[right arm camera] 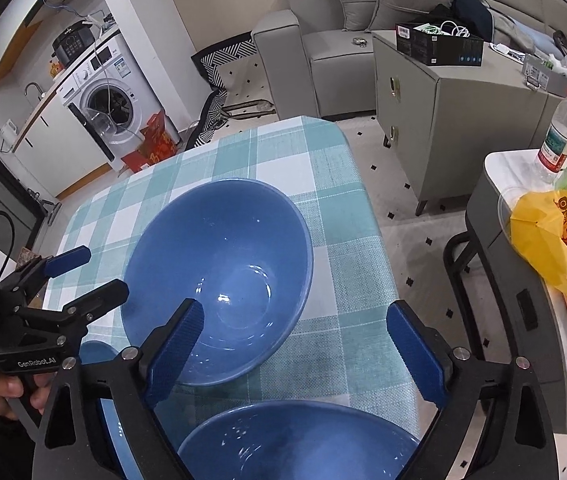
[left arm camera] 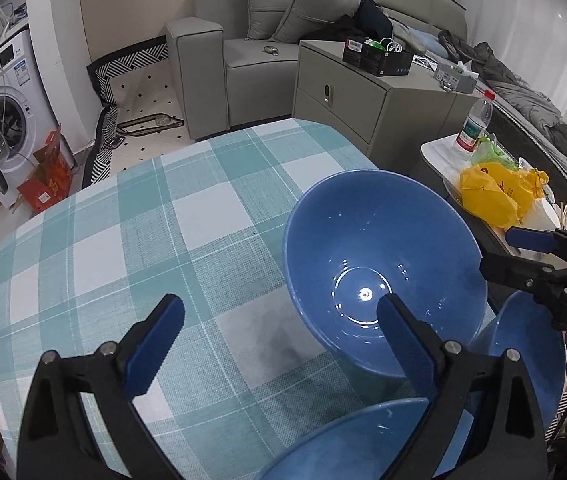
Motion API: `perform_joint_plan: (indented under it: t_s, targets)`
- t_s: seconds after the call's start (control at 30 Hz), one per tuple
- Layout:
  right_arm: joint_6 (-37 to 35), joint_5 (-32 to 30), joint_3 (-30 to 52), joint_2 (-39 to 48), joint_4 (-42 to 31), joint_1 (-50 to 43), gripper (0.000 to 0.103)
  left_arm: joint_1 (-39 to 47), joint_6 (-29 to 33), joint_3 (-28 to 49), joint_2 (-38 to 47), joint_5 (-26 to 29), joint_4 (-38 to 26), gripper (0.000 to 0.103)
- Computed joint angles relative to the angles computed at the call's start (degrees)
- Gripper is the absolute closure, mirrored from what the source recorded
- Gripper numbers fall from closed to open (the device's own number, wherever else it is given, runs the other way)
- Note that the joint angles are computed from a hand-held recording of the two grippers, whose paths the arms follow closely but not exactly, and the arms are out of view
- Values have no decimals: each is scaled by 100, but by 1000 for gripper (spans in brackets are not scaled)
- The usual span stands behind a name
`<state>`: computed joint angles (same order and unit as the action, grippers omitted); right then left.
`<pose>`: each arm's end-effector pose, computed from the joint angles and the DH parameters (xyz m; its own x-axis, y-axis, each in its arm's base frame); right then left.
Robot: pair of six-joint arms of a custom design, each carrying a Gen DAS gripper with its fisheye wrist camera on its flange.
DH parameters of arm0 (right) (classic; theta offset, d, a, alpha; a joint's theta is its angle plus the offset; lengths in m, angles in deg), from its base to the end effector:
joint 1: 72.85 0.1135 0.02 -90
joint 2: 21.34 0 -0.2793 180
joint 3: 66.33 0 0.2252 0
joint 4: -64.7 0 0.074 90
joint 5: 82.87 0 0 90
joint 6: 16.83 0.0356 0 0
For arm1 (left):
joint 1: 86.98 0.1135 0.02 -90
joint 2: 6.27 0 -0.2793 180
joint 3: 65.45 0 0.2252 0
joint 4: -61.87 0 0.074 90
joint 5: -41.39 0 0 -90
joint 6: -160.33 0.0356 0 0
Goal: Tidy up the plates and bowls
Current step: 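Close the left tool on a blue bowl rim while the right tool grips it too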
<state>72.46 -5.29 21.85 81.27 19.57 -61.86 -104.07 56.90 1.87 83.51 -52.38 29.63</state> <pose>0.3462 0.0750 0.2362 -0.8427 -0.1760 -0.5089 -0.3036 0.9358 0.1791 0.2782 -0.0831 0.2174 -0.8184 0.0092 -0.5745 0.0687 0.9943 -0.0820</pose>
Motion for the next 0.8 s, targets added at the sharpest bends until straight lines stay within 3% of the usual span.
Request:
perform_joint_plan:
  t_s: [0.23, 0.33, 0.63, 0.8]
  targets:
    - [-47, 62, 128, 248, -40, 82, 14, 14, -20, 100, 224, -20, 70, 7]
    - [-94, 63, 215, 355, -117, 89, 25, 65, -40, 109, 294, 64, 114, 9]
    - [-244, 0, 189, 458, -85, 152, 35, 113, 22, 147, 504, 325, 86, 44]
    - [-316, 108, 177, 491, -81, 241, 55, 92, 77, 137, 525, 433, 102, 57]
